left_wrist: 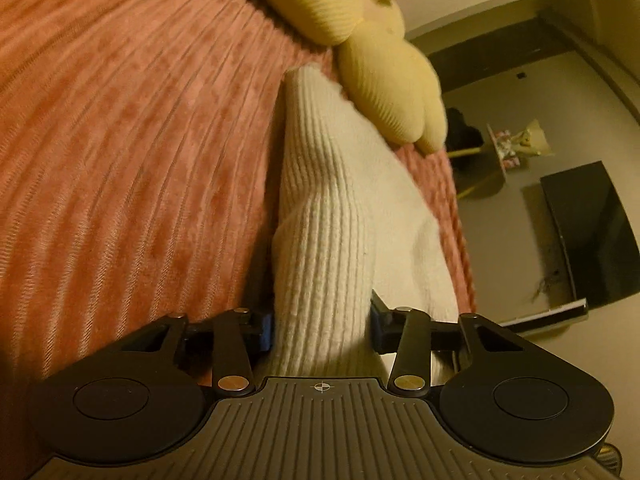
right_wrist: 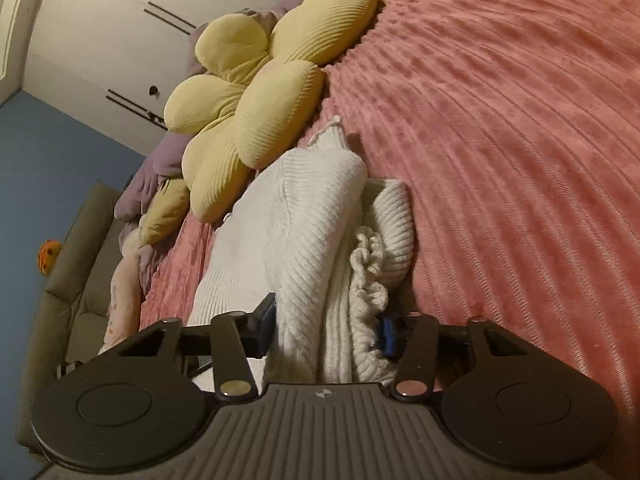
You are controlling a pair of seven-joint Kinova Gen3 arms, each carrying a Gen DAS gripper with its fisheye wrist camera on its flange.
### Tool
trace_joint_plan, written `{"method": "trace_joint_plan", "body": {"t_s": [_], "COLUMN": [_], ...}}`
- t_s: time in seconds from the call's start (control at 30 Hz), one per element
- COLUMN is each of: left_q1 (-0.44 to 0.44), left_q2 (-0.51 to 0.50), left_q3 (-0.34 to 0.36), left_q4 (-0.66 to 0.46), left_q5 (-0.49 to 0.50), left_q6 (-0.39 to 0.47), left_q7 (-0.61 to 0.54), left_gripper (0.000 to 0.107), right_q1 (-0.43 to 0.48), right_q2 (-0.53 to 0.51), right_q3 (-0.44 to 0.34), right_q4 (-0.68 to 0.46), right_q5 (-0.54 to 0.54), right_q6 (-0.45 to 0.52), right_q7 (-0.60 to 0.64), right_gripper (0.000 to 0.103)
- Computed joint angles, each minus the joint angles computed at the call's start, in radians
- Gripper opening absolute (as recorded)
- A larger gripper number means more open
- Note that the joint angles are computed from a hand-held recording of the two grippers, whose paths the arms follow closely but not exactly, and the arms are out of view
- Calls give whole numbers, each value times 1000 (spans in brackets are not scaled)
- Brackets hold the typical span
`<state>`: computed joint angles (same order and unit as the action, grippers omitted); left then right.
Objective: Fold small clothes
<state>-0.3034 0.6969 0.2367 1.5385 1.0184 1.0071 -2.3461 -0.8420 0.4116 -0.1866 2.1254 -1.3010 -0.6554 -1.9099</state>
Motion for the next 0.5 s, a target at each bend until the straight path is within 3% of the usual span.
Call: {"method": "trace_joint_plan", "body": {"t_s": [0.1,0.2,0.37,0.43,0.5], "left_q1": [-45,-91,-137,-143,-111], "left_q2": [-35,-96,-207,-220,-257], "left_q3": [9,-11,-109,-132,-180], "left_q4": [27,65,153,173,215], "left_q5": [29,59,23,-18,-36], "left_q6": [30,59,72,40,-38], "left_q7": [-58,-133,-229,-215,-190], "left_gripper": [44,44,45,50,55], "right_q1": [3,86,184,143,57], "right_q2": [-13,-3,76,95,106], "right_q3": [-18,-132,-300,-277,-192], "right_q4": [-24,-60,-162,-210,-254], "right_q5": [-28,3,70,43,-34], "right_q6": [-8,-35,-45,-14,21], "right_q7": [59,85,163,227,308], "right_gripper": [43,42,42,42,46]}}
